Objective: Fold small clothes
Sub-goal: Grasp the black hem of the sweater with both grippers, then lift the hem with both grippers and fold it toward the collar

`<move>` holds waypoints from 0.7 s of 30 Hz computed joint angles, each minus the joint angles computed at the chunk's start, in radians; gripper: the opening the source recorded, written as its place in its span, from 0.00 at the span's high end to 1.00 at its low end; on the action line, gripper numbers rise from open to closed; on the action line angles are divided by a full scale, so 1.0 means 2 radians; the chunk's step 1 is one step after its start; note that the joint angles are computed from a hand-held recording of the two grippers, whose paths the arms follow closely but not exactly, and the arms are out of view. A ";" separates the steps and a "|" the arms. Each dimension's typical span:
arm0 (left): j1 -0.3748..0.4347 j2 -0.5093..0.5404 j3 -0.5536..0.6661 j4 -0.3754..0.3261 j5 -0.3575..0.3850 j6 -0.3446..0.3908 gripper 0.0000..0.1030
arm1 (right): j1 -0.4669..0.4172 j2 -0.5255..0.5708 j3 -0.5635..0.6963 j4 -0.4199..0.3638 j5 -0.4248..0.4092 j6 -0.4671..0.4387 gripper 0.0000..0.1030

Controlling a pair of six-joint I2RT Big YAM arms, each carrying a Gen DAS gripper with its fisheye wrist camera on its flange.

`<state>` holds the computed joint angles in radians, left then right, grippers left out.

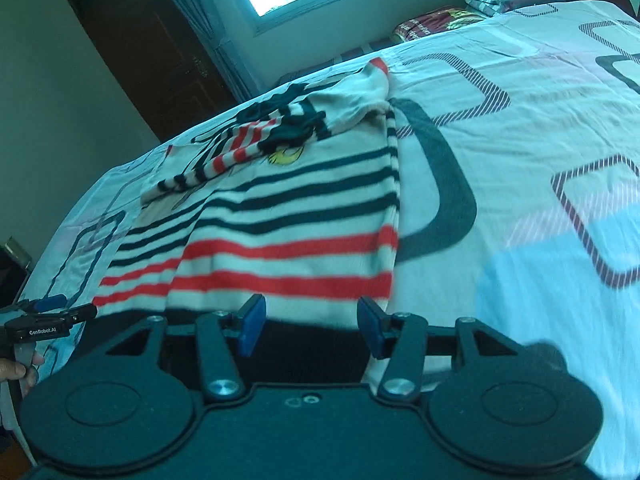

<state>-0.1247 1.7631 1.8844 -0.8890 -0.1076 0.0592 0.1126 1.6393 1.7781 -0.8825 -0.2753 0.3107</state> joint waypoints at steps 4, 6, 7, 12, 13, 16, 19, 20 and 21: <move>0.013 -0.033 -0.045 -0.004 0.075 -0.068 0.03 | -0.003 -0.027 -0.037 0.010 -0.017 0.023 0.52; 0.026 -0.044 -0.068 -0.005 0.131 -0.119 0.20 | -0.009 -0.036 -0.053 0.016 -0.029 0.041 0.52; 0.034 -0.046 -0.077 -0.005 0.159 -0.144 0.29 | -0.014 -0.040 -0.060 0.018 -0.039 0.054 0.52; 0.062 -0.054 -0.107 0.025 0.267 -0.210 0.29 | -0.048 -0.042 -0.094 0.048 -0.141 0.154 0.51; 0.066 -0.051 -0.107 0.026 0.285 -0.220 0.29 | -0.053 -0.041 -0.099 0.058 -0.159 0.169 0.51; 0.075 -0.039 -0.106 0.042 0.332 -0.252 0.29 | -0.058 -0.034 -0.104 0.081 -0.191 0.190 0.51; 0.079 -0.030 -0.109 0.071 0.362 -0.283 0.29 | -0.055 -0.020 -0.093 0.082 -0.210 0.195 0.60; 0.079 -0.027 -0.109 0.079 0.369 -0.294 0.29 | -0.053 -0.016 -0.090 0.081 -0.210 0.197 0.66; 0.079 -0.025 -0.109 0.084 0.371 -0.298 0.33 | -0.050 -0.014 -0.088 0.079 -0.207 0.196 0.73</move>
